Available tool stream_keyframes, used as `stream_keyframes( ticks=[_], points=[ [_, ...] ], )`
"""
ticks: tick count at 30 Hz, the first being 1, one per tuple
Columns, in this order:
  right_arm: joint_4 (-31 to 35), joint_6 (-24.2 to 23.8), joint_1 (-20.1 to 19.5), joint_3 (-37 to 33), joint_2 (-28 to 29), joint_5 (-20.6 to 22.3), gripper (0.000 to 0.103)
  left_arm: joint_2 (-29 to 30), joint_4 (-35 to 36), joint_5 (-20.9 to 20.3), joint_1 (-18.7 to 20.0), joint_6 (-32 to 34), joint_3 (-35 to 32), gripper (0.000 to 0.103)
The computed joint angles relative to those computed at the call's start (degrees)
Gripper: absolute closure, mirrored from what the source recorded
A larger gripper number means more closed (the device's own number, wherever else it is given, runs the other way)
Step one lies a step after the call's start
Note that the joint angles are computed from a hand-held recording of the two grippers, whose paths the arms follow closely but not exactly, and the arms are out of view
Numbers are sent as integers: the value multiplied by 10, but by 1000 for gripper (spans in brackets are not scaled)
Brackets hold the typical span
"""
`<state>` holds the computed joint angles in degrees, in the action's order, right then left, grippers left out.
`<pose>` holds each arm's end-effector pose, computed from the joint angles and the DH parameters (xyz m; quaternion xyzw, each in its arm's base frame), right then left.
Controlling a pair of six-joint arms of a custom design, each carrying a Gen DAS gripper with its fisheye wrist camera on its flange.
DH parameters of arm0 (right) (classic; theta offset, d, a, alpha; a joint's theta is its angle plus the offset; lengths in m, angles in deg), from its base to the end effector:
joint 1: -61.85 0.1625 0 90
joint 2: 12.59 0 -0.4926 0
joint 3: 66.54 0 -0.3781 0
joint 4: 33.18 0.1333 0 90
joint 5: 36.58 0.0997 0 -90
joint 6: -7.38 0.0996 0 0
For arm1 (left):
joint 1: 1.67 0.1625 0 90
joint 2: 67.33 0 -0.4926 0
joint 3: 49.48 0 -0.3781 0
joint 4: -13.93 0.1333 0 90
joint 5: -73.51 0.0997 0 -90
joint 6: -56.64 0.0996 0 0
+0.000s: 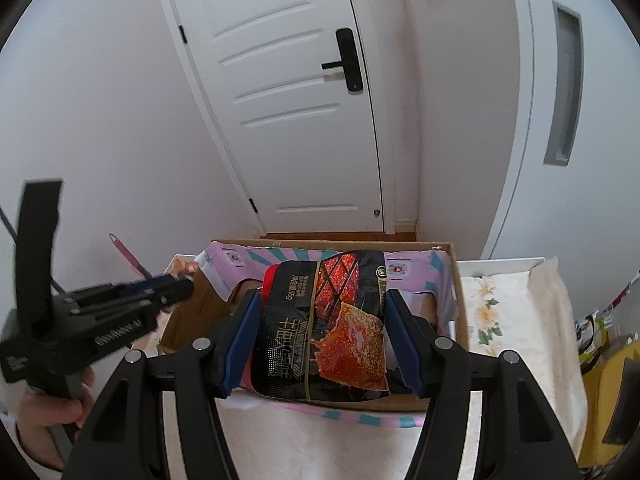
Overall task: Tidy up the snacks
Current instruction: 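Carry the drink carton and jerky packet into the box and open both tools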
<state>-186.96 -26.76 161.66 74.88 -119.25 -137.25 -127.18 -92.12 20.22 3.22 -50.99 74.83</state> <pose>0.1650 -0.2801 0.3816 0.3391 -0.9026 0.2249 0.1406 -0.3989 -0.2277 0.1197 -0.0424 0.8742 -0.3286 0.3549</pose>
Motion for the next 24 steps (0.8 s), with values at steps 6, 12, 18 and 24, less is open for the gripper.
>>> stream_keyframes(
  ticks=[6,12,18,24],
  points=[
    [-37,29,6,10,37,-32,46,2,-79,-11,19,58,41,6],
    [-51,46,4,15,56,-50,46,3,-55,-5,3,61,42,0],
    [-47,54,11,11,77,-52,46,-19,-29,-15,-19,23,48,0],
    [-7,80,20,-6,118,-45,42,-22,-7,-21,-25,3,46,0]
  ],
)
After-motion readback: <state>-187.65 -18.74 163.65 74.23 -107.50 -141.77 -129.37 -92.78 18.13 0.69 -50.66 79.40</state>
